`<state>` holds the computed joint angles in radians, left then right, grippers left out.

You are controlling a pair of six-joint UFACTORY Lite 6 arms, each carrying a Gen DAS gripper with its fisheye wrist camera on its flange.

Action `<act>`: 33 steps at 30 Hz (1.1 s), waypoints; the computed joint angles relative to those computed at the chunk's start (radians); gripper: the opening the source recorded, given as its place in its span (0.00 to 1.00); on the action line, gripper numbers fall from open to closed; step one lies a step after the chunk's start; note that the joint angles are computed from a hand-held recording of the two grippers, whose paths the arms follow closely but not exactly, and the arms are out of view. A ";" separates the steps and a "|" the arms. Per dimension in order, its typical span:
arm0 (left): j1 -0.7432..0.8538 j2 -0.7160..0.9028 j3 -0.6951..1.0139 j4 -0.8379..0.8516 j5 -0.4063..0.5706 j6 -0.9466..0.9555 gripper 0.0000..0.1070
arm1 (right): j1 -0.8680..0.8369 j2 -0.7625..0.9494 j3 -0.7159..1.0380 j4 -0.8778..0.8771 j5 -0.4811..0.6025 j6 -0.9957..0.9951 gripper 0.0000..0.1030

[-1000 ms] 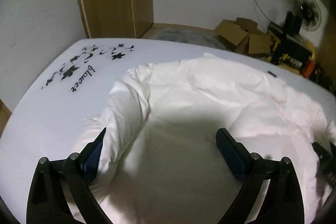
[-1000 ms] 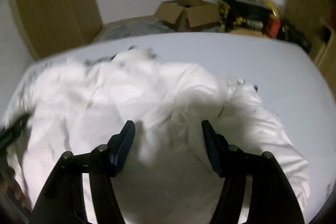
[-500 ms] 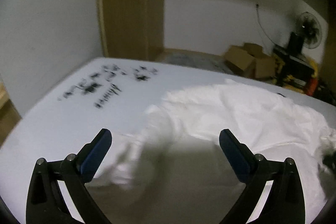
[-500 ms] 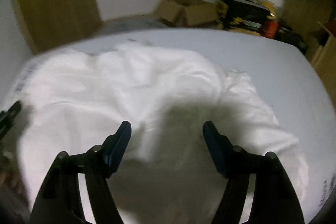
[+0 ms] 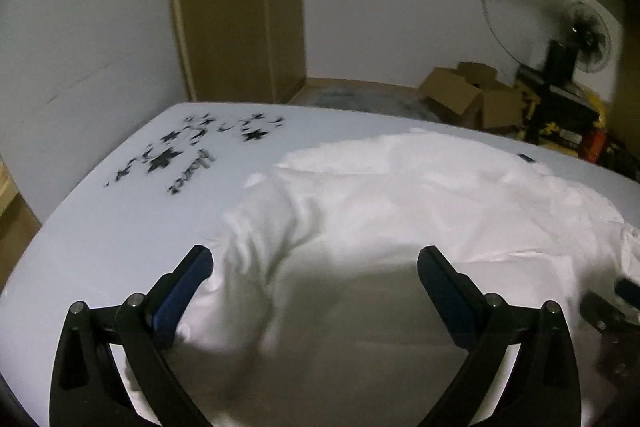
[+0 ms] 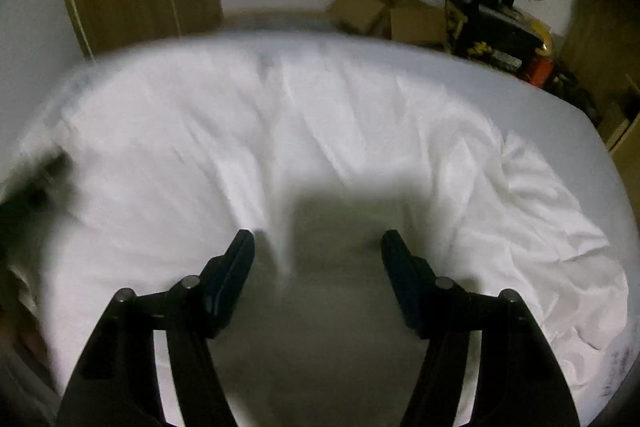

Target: Fold large clothes

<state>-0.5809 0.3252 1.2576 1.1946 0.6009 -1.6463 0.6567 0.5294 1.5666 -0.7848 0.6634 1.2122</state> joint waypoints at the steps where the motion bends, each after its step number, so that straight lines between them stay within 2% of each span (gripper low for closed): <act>1: -0.011 0.023 0.027 -0.032 0.004 0.028 0.96 | 0.008 0.037 0.032 0.012 -0.001 -0.026 0.65; 3: -0.028 0.102 0.085 -0.057 0.051 0.075 0.96 | 0.020 0.115 0.093 0.052 0.014 -0.083 0.65; 4: -0.030 0.135 0.107 -0.076 0.065 0.104 0.96 | 0.038 0.139 0.100 0.009 0.031 -0.051 0.65; 6: -0.031 0.131 0.068 -0.047 0.044 0.061 0.96 | 0.052 0.163 0.099 -0.073 0.055 0.007 0.65; 9: -0.038 0.129 0.026 0.002 0.025 -0.014 0.96 | 0.025 0.175 0.087 -0.081 0.013 0.013 0.66; 14: 0.011 0.152 0.046 -0.035 -0.043 0.033 0.96 | 0.044 0.170 0.071 -0.089 0.012 0.048 0.66; 16: 0.047 0.108 0.024 -0.111 -0.098 0.146 0.96 | 0.026 0.094 -0.001 -0.031 -0.039 -0.010 0.66; 18: 0.084 0.003 -0.056 -0.084 -0.149 0.145 0.96 | 0.010 -0.099 -0.191 -0.080 -0.099 0.086 0.65; 19: 0.092 -0.037 -0.089 -0.021 -0.139 0.094 0.96 | -0.023 -0.161 -0.255 -0.168 -0.114 0.149 0.65; 21: 0.132 -0.089 -0.126 0.065 -0.086 0.042 0.96 | -0.115 -0.263 -0.335 -0.268 -0.075 0.205 0.69; 23: 0.197 -0.065 -0.094 -0.016 -0.101 0.129 0.96 | -0.222 -0.273 -0.343 -0.211 -0.102 0.112 0.70; 26: 0.312 0.036 -0.021 -0.328 -0.193 0.393 0.96 | -0.373 -0.191 -0.301 -0.080 -0.152 -0.088 0.72; 27: 0.345 0.070 -0.017 -0.432 -0.242 0.477 0.96 | -0.413 -0.160 -0.311 -0.058 -0.202 -0.105 0.77; 29: 0.390 0.083 -0.042 -0.609 -0.345 0.624 0.96 | -0.422 -0.151 -0.346 -0.142 -0.255 -0.013 0.81; 31: 0.398 0.075 -0.060 -0.628 -0.382 0.638 0.96 | -0.397 -0.141 -0.371 -0.315 -0.253 0.153 0.84; 33: 0.384 0.085 -0.055 -0.528 -0.375 0.534 0.96 | -0.382 -0.109 -0.356 -0.382 -0.233 0.220 0.85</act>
<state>-0.1969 0.4104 1.2024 0.6665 0.2264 -1.1126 0.2751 0.4203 1.2107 -1.1667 0.4304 1.4323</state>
